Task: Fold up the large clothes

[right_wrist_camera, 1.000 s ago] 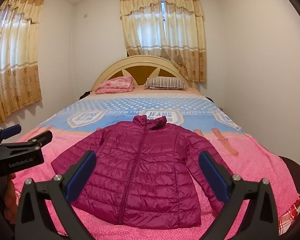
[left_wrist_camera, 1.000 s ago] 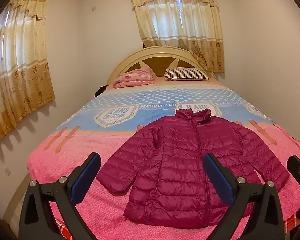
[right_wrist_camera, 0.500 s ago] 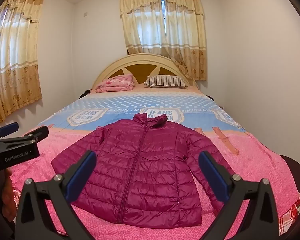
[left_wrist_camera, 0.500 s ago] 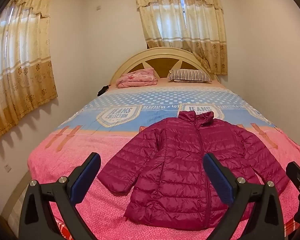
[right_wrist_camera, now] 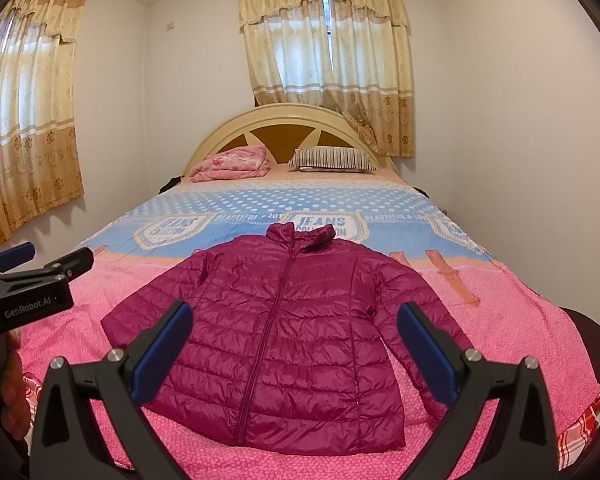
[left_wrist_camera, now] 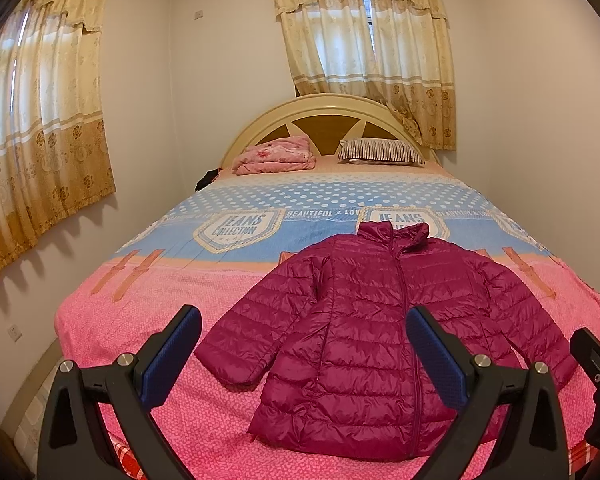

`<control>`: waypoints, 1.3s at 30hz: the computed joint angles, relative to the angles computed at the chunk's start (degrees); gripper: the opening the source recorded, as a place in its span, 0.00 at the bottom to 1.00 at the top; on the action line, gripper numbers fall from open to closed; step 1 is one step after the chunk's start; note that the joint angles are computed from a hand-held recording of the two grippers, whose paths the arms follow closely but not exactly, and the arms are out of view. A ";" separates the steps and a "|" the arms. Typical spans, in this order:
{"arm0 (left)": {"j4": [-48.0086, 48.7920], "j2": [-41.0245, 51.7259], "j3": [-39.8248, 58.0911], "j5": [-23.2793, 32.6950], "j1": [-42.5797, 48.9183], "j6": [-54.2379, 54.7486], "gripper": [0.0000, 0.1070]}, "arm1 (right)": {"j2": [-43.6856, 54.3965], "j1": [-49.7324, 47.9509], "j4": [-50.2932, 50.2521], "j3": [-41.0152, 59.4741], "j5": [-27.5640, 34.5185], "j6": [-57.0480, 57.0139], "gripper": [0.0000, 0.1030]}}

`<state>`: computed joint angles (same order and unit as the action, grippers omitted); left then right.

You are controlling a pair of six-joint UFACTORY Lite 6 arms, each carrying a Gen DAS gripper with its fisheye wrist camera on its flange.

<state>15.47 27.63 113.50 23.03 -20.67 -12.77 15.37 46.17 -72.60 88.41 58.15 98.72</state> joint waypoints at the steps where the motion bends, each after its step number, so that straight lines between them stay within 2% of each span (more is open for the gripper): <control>1: 0.60 -0.03 -0.14 -0.04 -0.12 -0.72 0.95 | 0.06 0.08 0.11 0.22 0.10 -0.15 1.00; 39: -2.27 1.08 2.01 1.04 0.69 1.57 0.95 | 0.34 0.16 0.62 0.85 0.18 -0.69 1.00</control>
